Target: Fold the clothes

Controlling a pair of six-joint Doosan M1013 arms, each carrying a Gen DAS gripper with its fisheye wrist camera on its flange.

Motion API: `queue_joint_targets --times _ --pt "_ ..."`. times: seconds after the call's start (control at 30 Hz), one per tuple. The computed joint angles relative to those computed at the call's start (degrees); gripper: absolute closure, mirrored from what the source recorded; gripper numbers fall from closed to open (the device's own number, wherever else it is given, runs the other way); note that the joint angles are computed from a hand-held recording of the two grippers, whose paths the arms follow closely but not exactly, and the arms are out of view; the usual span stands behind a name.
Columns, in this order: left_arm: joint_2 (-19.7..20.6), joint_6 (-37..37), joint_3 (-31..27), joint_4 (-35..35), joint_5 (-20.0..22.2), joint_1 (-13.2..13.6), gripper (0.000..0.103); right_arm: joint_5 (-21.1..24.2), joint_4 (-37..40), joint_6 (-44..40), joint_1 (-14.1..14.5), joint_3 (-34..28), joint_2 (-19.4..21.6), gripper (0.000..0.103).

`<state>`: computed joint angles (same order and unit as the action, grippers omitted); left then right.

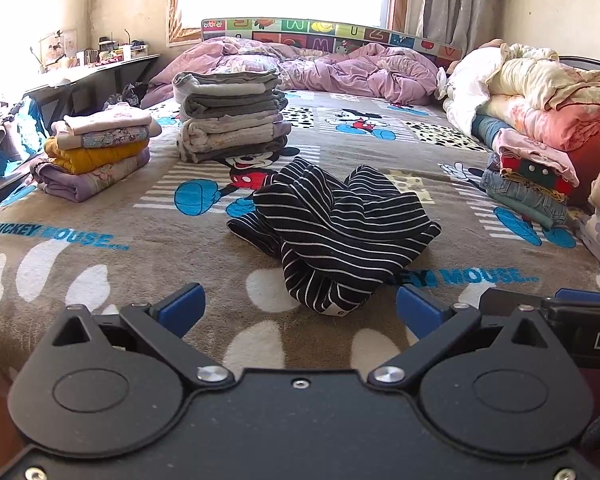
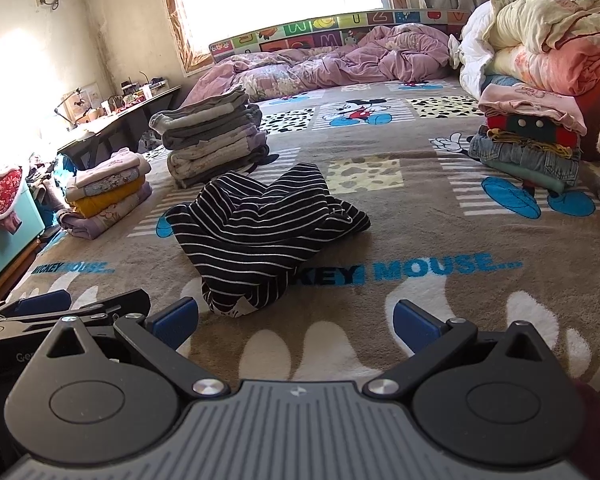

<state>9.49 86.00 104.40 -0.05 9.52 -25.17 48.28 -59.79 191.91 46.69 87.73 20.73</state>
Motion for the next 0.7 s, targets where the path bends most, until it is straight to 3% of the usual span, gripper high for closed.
queue_joint_targets --times 0.7 --pt "0.0 -1.8 0.1 1.9 -0.3 -0.1 0.000 -0.6 -0.3 0.7 -0.1 0.4 -0.2 0.000"
